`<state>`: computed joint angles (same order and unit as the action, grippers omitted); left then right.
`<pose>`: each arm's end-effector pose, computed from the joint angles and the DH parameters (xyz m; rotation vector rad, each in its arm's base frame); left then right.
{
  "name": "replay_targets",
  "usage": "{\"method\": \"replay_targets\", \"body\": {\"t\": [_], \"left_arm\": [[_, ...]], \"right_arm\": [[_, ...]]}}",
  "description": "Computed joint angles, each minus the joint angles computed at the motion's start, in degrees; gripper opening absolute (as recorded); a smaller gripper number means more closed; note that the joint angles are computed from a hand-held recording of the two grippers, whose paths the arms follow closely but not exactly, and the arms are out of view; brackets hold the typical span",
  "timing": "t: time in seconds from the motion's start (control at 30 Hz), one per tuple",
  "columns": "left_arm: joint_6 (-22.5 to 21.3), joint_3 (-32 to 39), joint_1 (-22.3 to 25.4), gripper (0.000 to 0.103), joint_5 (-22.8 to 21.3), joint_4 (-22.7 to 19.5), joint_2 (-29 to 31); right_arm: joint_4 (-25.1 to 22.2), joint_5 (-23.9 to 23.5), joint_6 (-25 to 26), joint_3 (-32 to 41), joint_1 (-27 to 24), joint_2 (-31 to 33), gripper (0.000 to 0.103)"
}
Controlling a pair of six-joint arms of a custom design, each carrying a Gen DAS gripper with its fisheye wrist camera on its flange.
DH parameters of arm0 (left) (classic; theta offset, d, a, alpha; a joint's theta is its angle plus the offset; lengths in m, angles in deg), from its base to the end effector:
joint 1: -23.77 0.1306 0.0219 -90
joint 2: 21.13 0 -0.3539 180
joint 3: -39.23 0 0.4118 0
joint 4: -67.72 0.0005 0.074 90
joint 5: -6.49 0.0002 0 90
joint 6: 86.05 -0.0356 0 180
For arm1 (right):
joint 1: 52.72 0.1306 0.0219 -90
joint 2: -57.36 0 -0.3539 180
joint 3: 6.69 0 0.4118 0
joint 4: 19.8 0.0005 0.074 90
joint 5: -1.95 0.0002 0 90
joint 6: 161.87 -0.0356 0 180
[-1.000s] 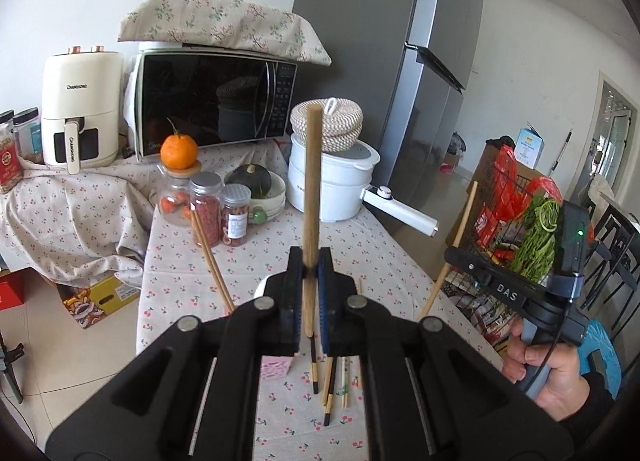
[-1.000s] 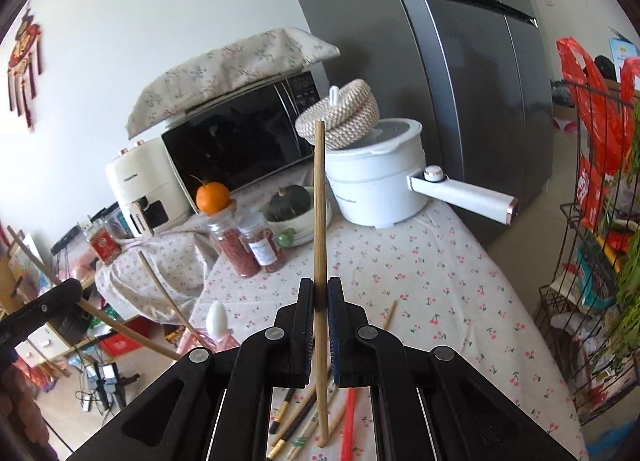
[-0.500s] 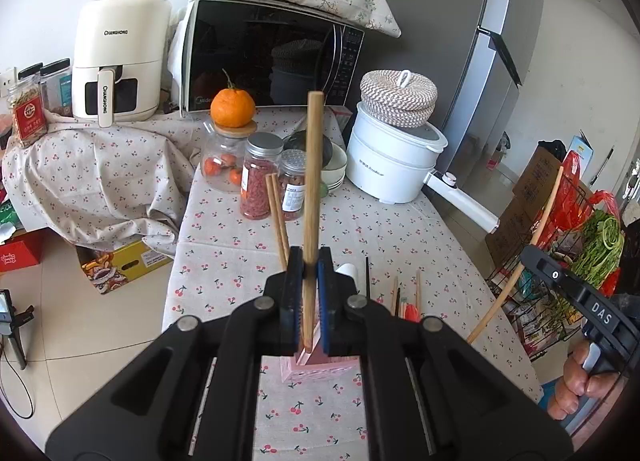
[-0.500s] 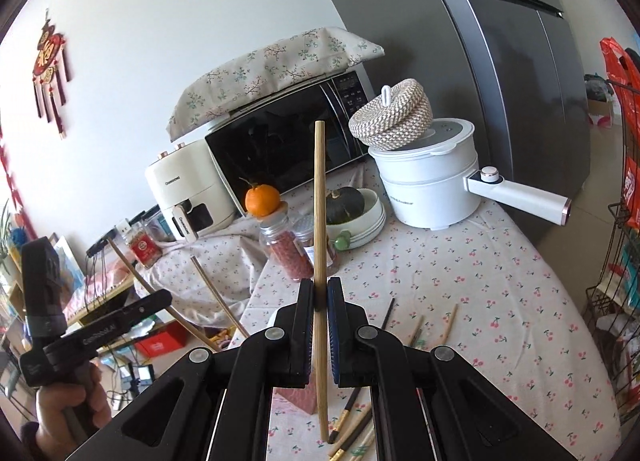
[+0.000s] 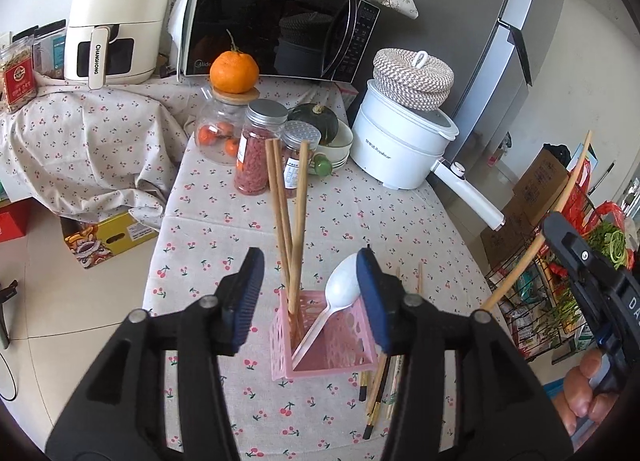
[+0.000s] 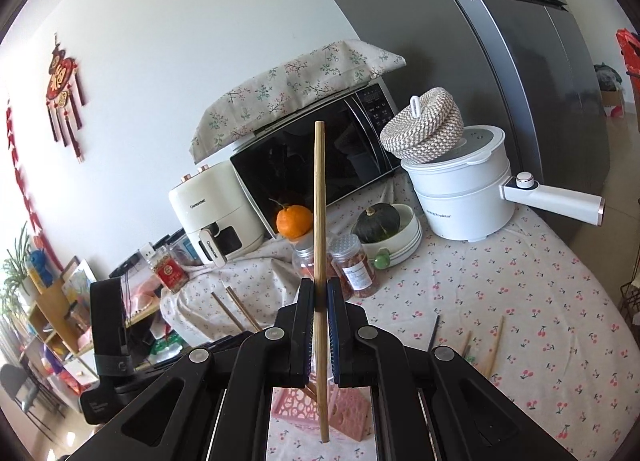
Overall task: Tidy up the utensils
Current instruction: 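Lower both held chopsticks into the pink basket and open both tools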
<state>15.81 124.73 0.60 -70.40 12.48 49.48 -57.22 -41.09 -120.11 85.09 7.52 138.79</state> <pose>0.3506 -0.1594 0.4997 0.3509 2.2937 -0.5765 0.2522 0.3876 0.5096 0.2953 1.8887 0.4484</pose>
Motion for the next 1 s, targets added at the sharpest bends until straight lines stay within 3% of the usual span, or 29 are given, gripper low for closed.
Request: {"method": "replay_targets", "body": {"t": [0.13,0.33,0.63,0.77,0.87,1.0], "left_arm": [[0.2,-0.9,1.0,0.080,0.3,-0.9,-1.3],[-1.6,-1.7,3.4,0.081,1.8,-4.1,-1.5],[-6.2,-3.1,5.2,0.081,1.1,-6.8,-2.3],[-6.4,-3.0,5.4,0.081,1.2,-7.4,-1.9],[-6.4,-2.9,5.1,0.081,1.3,-8.1,-1.8],[-7.4,-3.0,4.0,0.083,1.2,-9.2,-1.9]], "right_arm": [[3.2,0.7,2.9,1.0,-0.2,1.9,0.007],[5.0,1.6,5.8,4.0,-0.7,5.6,0.007],[-1.5,0.1,0.8,7.0,-2.7,10.3,0.007],[-2.8,-3.2,-2.6,6.3,-3.8,10.4,0.009],[-2.2,-9.1,-6.7,4.6,-5.2,9.1,0.017],[0.1,-9.6,-8.9,1.3,-5.1,5.8,0.048]]}}
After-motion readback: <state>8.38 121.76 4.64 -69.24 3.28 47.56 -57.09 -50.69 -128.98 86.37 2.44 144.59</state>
